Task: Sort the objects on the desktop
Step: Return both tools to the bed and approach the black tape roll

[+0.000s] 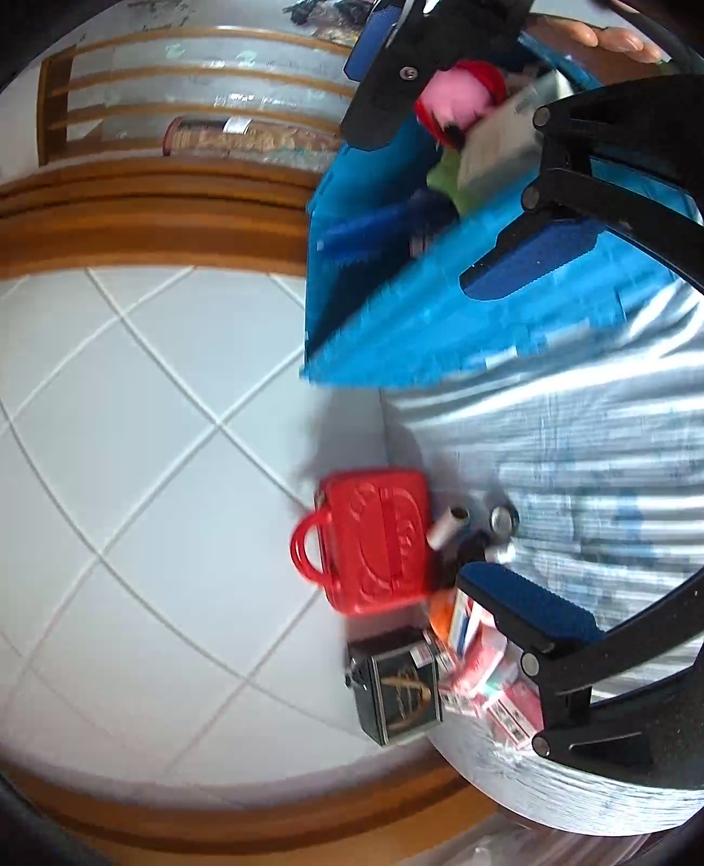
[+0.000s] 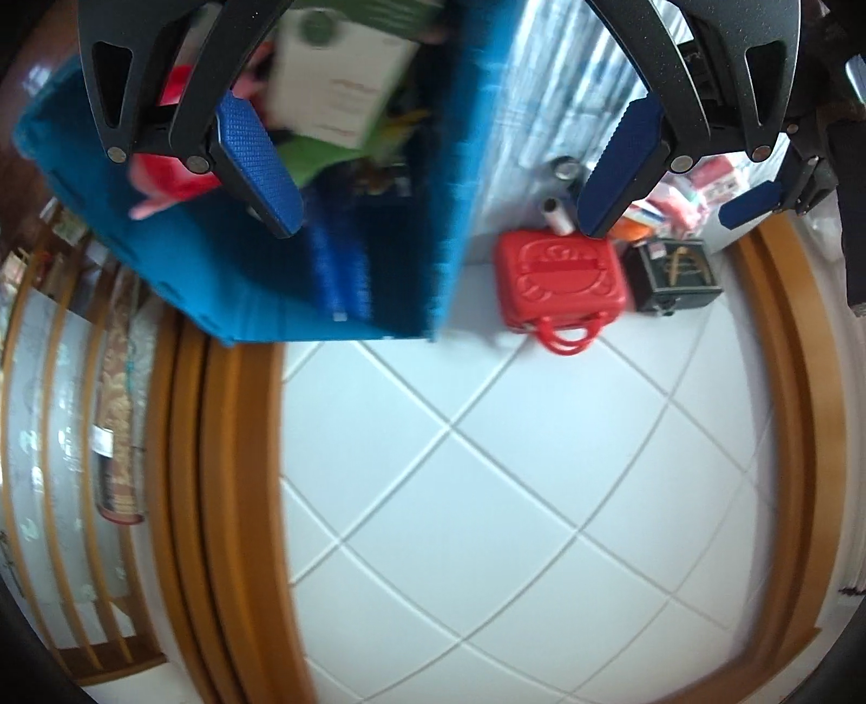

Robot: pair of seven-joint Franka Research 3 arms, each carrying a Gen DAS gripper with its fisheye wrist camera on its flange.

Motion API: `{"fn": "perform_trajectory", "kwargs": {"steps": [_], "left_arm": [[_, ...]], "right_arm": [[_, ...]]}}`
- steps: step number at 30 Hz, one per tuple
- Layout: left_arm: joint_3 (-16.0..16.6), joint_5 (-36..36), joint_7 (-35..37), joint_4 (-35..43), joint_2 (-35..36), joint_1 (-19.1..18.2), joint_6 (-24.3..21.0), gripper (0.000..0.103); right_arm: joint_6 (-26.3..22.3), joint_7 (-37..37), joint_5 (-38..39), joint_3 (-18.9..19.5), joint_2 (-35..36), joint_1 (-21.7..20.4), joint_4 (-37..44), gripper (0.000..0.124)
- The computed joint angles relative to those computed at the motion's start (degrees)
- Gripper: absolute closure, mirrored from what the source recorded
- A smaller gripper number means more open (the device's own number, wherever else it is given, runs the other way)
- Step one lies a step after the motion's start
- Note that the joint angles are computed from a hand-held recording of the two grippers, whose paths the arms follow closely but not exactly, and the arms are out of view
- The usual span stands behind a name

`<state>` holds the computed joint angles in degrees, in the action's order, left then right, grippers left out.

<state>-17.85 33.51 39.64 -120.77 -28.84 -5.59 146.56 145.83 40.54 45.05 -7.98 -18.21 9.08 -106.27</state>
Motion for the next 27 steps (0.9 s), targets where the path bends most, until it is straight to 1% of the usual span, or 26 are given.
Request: {"fn": "perform_trajectory", "kwargs": {"steps": [3,5,6,8,10,11,12,14,15,18,21,23,25,27], "left_arm": [[6.50,-2.46,5.03,-7.10,-5.14,-0.63,2.49,0.004],[10.49,-4.85,9.72,-10.79,-7.79,-0.41,2.96,0.004],[12.92,-6.19,12.54,-12.63,-8.97,-0.13,3.20,0.004],[16.38,-8.29,17.36,-15.13,-10.48,0.68,3.23,0.004],[19.84,-9.59,22.35,-17.05,-11.22,2.26,2.96,0.004],[21.15,-10.17,24.44,-17.71,-11.24,3.12,2.95,0.004],[23.23,-11.01,27.25,-18.27,-10.94,3.74,2.85,0.004],[25.48,-12.38,31.01,-18.98,-10.28,5.37,2.72,0.004],[27.18,-13.16,33.24,-19.07,-9.25,6.16,3.12,0.004],[30.75,-16.31,38.52,-17.88,-4.94,7.97,3.30,0.004],[34.36,-21.61,44.24,-15.10,1.07,7.93,3.53,0.004],[35.66,-24.86,47.58,-12.91,5.25,7.84,3.90,0.004],[36.15,-27.65,50.03,-9.38,10.86,8.17,2.95,0.004],[36.87,-31.44,54.02,-5.87,15.94,7.99,1.76,0.004]], "right_arm": [[2.68,4.13,-3.04,4.60,-0.77,1.36,-2.38,0.021],[4.40,8.93,-6.16,7.69,-0.50,2.33,-3.50,0.021],[4.54,11.53,-7.92,8.98,0.01,2.88,-3.48,0.021],[4.91,16.88,-11.67,11.55,1.41,4.12,-3.22,0.021],[5.61,22.54,-15.48,13.89,2.80,5.22,-3.39,0.021],[5.49,24.94,-17.26,14.65,3.41,5.73,-3.41,0.021],[5.09,27.31,-19.31,15.34,4.33,6.14,-3.11,0.021],[3.96,32.34,-24.14,16.62,6.45,6.77,-2.32,0.021],[3.63,34.21,-26.12,16.92,7.44,7.23,-1.96,0.021],[1.56,40.06,-32.68,17.17,11.31,8.18,0.51,0.021],[-2.19,44.46,-37.50,16.45,16.18,9.25,4.74,0.021],[-4.41,45.99,-39.29,15.69,19.88,10.08,7.98,0.021],[-6.53,46.72,-40.53,14.93,23.90,10.86,11.59,0.021],[-9.19,46.96,-41.56,14.11,28.05,11.59,15.80,0.021]]}}
